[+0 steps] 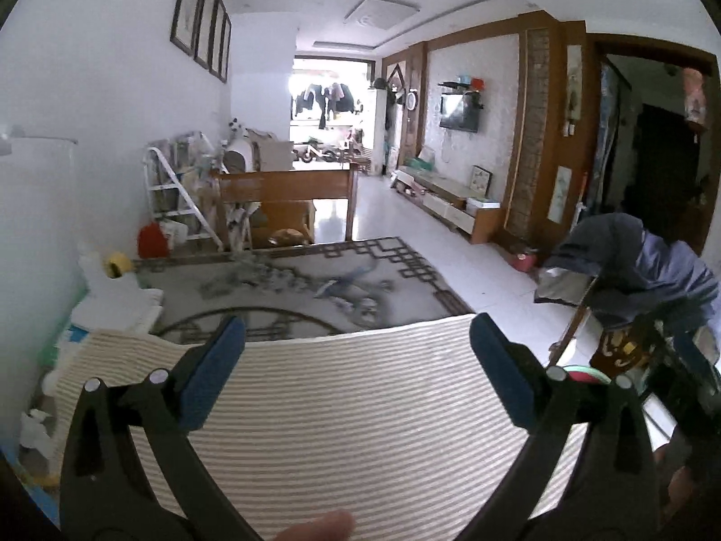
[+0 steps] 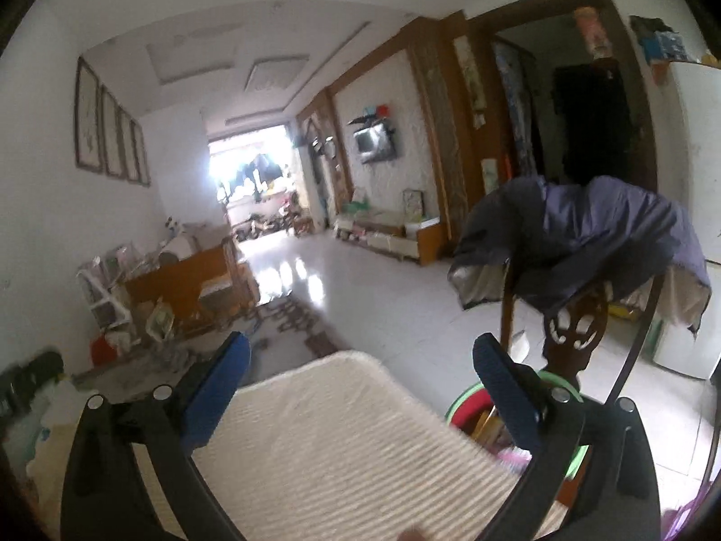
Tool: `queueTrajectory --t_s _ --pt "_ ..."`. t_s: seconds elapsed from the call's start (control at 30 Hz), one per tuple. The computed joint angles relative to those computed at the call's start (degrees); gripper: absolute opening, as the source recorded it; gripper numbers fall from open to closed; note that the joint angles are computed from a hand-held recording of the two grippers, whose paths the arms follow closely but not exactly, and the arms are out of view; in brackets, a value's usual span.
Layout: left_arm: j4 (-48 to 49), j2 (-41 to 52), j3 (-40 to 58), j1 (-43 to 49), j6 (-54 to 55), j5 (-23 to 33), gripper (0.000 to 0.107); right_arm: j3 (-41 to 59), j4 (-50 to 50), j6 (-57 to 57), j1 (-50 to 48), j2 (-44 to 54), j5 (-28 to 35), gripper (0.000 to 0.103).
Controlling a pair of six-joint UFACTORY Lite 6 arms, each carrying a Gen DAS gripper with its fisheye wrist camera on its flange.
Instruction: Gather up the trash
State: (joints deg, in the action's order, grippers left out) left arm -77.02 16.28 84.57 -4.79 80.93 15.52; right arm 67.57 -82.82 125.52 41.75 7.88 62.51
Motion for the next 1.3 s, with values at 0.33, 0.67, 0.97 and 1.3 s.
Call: queueTrajectory --t_s 0.33,0.67,0.97,1.3 --pt "10.24 -1.33 0.99 6.2 -9.77 9.42 0.098 8.33 4.27 -7.98 8.61 6.65 7.15 0.096" --pt "12.02 -3.59 -1.16 6.01 -9.83 10.23 0.098 5.98 8.92 -5.18 9.91 6.01 7.83 0.096" --pt "16.3 -4.15 -2.69 5.31 -12.89 9.57 0.098 2.59 12.03 -1.53 9.05 2.58 3.18 0.096" --pt "18.55 -3.38 -1.81 5.46 -15.67 10.16 0.098 4.31 12.01 -5.97 9.76 5.15 2.29 0.096"
